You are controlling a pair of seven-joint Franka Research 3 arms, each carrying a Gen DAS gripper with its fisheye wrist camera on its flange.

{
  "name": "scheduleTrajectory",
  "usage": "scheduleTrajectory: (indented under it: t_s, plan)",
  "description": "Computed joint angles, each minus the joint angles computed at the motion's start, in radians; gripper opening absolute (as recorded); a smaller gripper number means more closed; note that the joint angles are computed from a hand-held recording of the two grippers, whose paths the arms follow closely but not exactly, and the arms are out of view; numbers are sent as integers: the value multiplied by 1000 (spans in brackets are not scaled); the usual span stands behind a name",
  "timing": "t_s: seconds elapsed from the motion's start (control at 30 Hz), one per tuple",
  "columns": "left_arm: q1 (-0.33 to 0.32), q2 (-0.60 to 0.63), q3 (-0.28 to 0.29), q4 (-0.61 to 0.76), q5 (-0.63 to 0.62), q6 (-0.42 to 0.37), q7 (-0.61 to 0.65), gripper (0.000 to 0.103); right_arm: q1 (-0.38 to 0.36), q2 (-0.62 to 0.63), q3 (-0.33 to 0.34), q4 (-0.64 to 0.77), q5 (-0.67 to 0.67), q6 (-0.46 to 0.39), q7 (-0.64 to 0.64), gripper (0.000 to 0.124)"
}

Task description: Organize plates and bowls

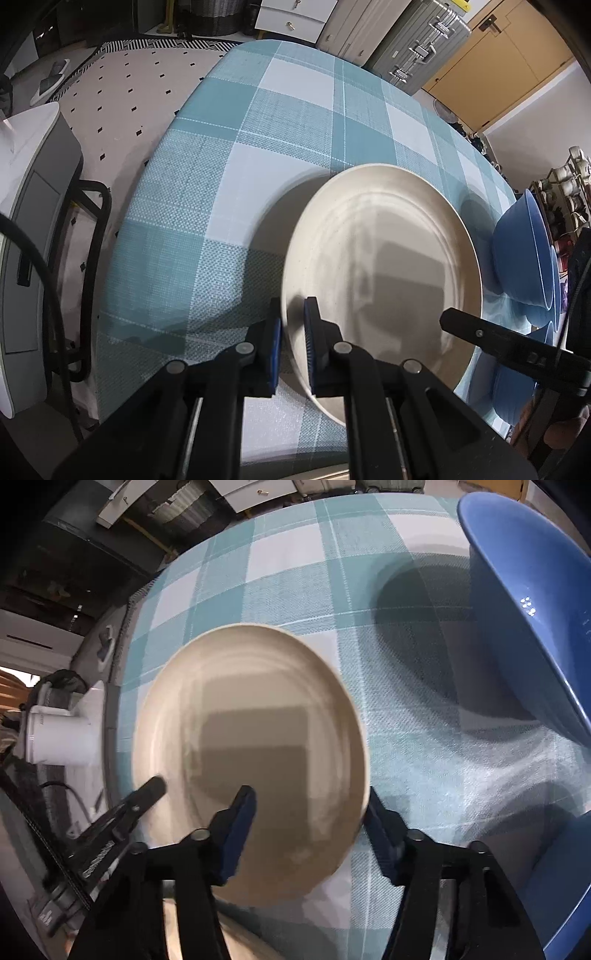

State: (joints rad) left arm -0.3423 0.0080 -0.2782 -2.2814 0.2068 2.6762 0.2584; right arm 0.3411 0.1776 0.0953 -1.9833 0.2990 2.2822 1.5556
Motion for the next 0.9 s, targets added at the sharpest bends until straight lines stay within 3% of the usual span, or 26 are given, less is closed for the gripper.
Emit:
scheduleTrajectory:
  t_s: [0.2, 0.37, 0.9]
  plan:
    - [-2, 3, 0, 4, 34, -6, -14, 9, 16, -12, -2, -35, -57, 56, 31, 48]
    - [-3, -2, -1, 0, 60, -12, -39, 9, 12, -25, -7, -60, -87, 84, 39, 17]
    - [-14, -22, -11, 4, 78, -74, -84, 10, 10, -95, 4, -132, -74, 137, -31, 12]
